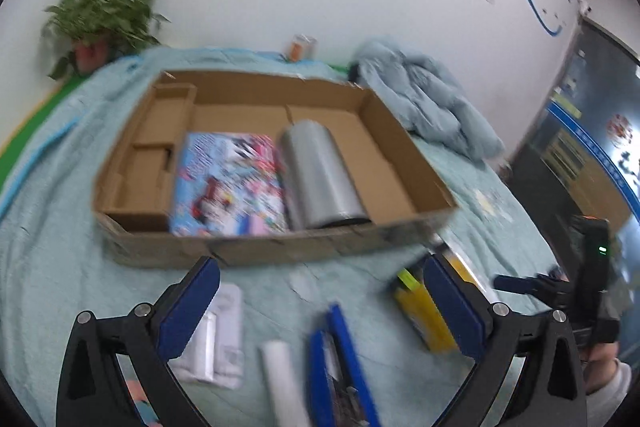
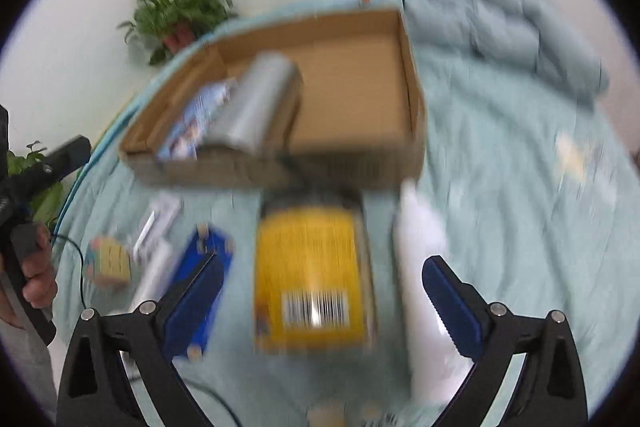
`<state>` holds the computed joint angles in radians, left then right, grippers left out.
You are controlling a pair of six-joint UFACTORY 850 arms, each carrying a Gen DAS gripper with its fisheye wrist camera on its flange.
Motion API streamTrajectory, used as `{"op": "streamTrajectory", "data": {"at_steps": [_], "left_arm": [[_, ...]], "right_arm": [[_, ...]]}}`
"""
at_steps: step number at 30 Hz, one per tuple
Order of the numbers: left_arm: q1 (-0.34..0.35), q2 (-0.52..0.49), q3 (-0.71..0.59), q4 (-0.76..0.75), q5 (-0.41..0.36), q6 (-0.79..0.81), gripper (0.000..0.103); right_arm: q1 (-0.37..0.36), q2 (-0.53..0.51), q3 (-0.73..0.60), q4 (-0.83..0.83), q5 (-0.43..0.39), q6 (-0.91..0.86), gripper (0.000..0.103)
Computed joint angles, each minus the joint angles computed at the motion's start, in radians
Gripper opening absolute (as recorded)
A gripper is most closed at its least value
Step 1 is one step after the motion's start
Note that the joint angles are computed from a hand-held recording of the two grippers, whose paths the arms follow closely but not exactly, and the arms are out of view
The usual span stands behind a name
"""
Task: Organize rigid objects
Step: 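Reach for the yellow-labelled jar and grasp it with the left gripper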
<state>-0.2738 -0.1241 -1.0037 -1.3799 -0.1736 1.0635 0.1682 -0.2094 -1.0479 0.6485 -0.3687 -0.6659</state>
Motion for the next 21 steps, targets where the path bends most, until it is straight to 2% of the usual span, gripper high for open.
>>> {"op": "streamTrajectory", "data": {"at_steps": [1, 3, 4, 8, 12, 17, 18, 19, 21], "left_arm": [[-0.011, -0.003, -0.001, 0.036, -0.02, -0.04, 0.103], [-0.032, -0.005, 0.004, 0.01, -0.065, -0.03, 0.103], [-0.041, -0.007, 0.005, 0.002, -0.088, -0.031, 0.103], [-0.053, -0.011, 0.018, -0.041, -0.201, -0.028, 0.102], [-0.06, -0.019, 0.044, -0.087, -0.328, -0.054, 0.102], [-0.107, -0.031, 0.074, -0.09, -0.416, -0.089, 0.102], [-0.12, -0.034, 0.075, -0.066, -0.419, -0.112, 0.102], [-0.139, -0.034, 0.079, -0.039, -0.416, -0.135, 0.102], [-0.158, -0.037, 0.082, -0.004, -0.414, -0.158, 0.102]], "right_arm": [[0.0, -0.002, 0.006, 0.001, -0.007, 0.009, 0.094], [0.011, -0.006, 0.01, -0.034, -0.004, 0.048, 0.075], [0.024, -0.01, 0.009, -0.08, 0.008, 0.089, 0.072], [0.058, 0.01, 0.043, -0.199, 0.073, 0.178, 0.072], [0.059, 0.076, 0.113, -0.224, 0.057, 0.186, 0.072], [0.046, 0.193, 0.219, -0.187, -0.041, 0.141, 0.073], [0.036, 0.207, 0.227, -0.14, -0.089, 0.095, 0.073], [0.013, 0.216, 0.232, -0.051, -0.172, 0.024, 0.073], [-0.025, 0.22, 0.239, 0.07, -0.269, -0.057, 0.073]]}}
